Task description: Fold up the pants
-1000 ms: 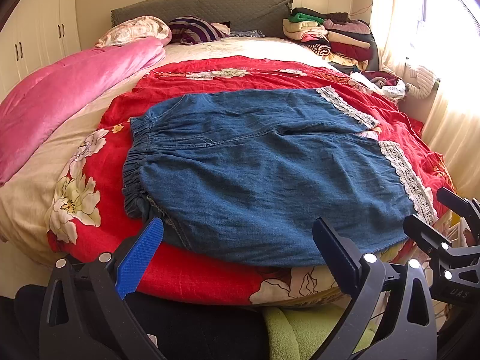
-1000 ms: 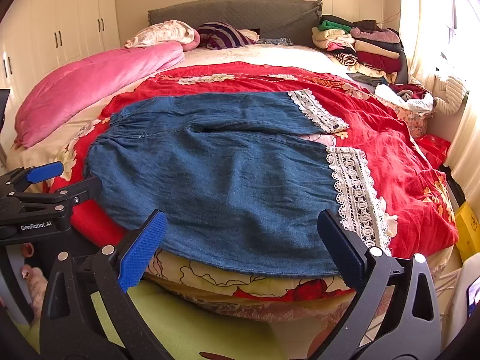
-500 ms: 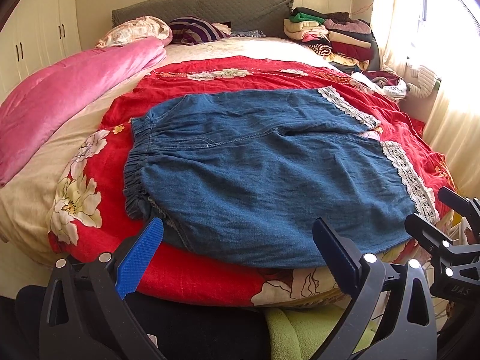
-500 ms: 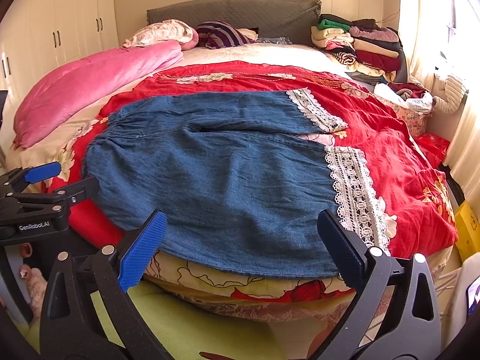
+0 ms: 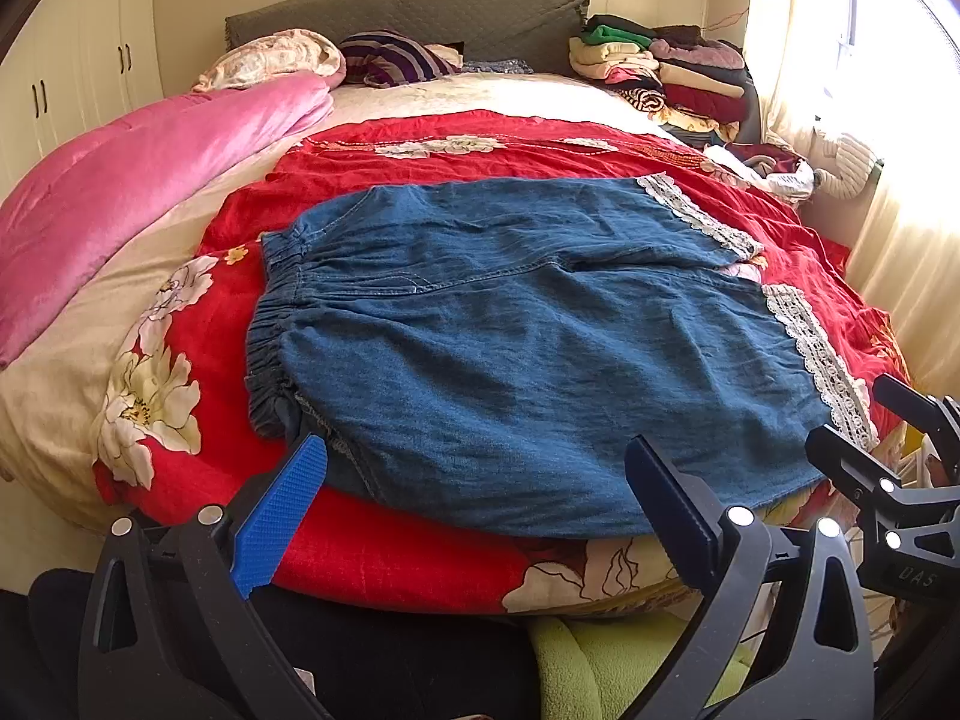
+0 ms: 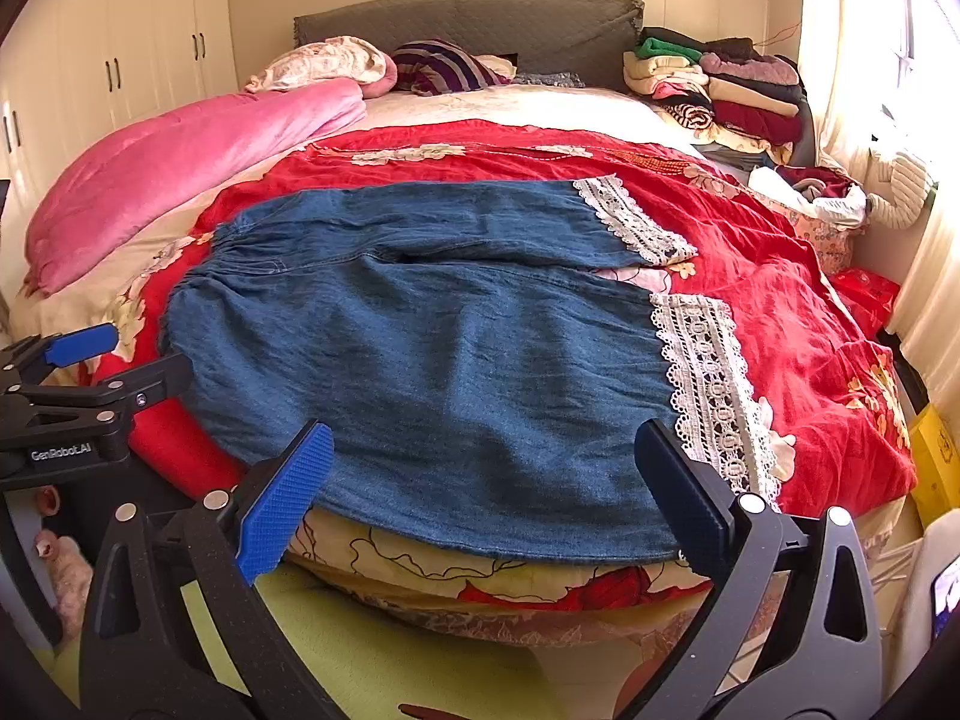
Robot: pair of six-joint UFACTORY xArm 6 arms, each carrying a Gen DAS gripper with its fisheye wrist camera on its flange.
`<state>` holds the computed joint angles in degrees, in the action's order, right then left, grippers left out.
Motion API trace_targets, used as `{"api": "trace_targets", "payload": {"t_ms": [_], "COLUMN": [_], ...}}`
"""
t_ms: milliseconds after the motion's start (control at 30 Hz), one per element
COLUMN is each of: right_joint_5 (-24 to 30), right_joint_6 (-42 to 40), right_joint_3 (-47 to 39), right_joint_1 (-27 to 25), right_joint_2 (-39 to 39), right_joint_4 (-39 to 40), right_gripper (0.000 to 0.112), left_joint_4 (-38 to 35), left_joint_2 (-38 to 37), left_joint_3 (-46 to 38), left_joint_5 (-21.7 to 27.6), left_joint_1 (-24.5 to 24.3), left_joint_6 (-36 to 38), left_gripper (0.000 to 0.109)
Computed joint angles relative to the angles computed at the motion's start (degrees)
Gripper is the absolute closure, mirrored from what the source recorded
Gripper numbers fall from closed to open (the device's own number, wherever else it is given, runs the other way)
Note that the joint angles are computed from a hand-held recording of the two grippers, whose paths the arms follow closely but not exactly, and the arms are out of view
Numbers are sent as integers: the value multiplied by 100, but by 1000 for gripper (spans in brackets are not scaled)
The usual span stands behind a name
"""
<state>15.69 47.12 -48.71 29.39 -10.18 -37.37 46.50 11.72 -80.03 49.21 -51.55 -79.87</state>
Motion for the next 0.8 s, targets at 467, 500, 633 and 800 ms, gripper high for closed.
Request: {"api": "trace_targets", "payload": {"t_ms": [467,500,633,800], "right_joint_5": [-249,-269,-230,16], "right_joint_6": [-1940,-2225,-2527,-2902], "right_joint_3": [-819,-960,-1502,-2362], "right_joint_1": [29,53,71,85], "right_joint_2": [795,926,1381,2007], "right_joint_4": [1866,2168,2461,2787], "right_gripper": [18,18,18,18], "left_joint_4": [-196,-265,-432,-577], "left_joint_2": [18,36,62,157], "left_joint_3": [-12,-30,-66,-220], "left_joint_5": [-203,-256,-395,-396], "left_joint_1": [399,480,756,1093], "left_joint_6": [218,328,461,740], "left_gripper": [10,10,10,10]}}
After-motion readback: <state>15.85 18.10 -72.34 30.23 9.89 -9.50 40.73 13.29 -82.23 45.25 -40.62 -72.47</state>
